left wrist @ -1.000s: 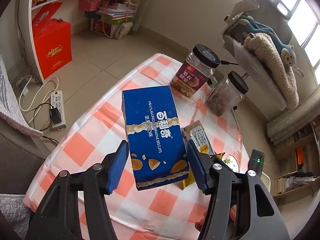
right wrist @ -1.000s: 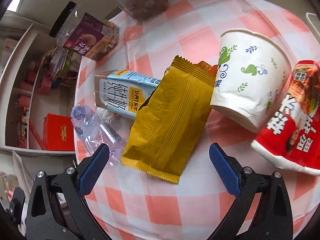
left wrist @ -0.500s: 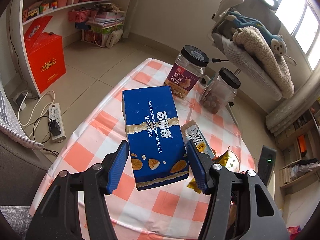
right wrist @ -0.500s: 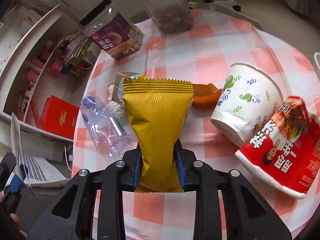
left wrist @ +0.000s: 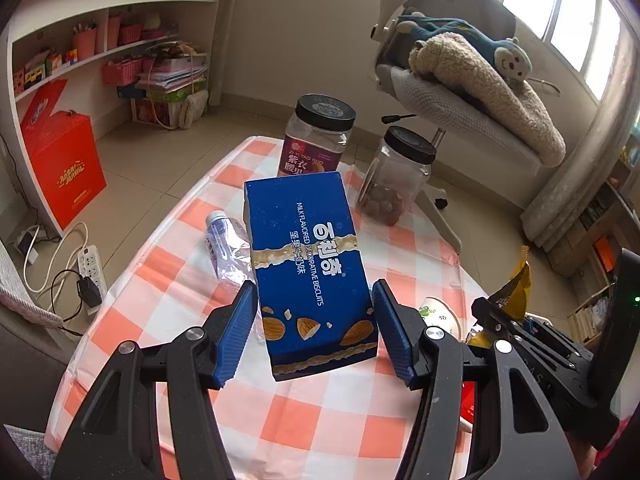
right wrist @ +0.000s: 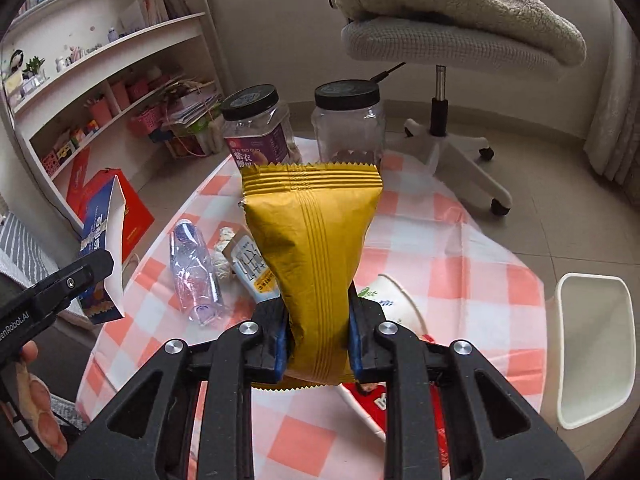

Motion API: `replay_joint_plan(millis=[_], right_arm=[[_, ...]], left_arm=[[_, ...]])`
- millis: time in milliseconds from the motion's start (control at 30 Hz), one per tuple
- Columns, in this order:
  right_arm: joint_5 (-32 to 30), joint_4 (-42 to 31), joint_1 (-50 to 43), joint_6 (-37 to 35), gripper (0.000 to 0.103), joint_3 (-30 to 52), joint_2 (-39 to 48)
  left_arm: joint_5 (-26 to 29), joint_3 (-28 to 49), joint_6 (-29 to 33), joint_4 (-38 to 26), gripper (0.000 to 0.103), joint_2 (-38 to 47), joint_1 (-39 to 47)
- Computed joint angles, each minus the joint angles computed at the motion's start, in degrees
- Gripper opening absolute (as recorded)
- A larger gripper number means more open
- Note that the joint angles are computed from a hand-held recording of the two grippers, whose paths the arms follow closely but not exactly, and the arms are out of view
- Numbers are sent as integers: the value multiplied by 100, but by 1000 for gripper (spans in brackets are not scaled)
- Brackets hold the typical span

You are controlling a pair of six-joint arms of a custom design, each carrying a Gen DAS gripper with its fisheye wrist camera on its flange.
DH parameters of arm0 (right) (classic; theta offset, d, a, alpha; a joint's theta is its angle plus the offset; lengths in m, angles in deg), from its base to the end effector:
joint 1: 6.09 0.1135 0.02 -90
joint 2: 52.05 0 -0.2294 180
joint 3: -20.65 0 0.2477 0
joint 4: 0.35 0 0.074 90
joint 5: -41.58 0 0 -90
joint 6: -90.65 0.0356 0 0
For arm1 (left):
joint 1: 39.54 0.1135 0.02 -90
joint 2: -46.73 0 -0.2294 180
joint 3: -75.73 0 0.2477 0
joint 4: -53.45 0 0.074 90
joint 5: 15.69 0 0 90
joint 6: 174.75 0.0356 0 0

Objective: Collect trash
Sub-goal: 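Carry the yellow wrapper and blue biscuit box to the white bin and release both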

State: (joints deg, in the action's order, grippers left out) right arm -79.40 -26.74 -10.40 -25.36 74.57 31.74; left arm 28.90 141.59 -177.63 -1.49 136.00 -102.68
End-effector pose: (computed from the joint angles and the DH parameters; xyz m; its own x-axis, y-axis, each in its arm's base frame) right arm 0.2687 -0.0019 0.1313 -0.6485 -0.3282 -0.6869 -0.5619 0.8150 0.1411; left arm 0.1421 -0.2244 0.1475 -0.5384 -0.4888 -0.6865 -0.4701 0.8502 -0.2367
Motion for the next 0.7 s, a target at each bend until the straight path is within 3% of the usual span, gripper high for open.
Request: replay_joint_plan(millis=[200,700], right_arm=[[-432,-14,-627,-91,21,437,482],[-962,-79,-1940,-267,22,1062,645]], left_arm=[[-133,743,575,223,59,788,44],[-232,2340,1611,636,59,2102,63]])
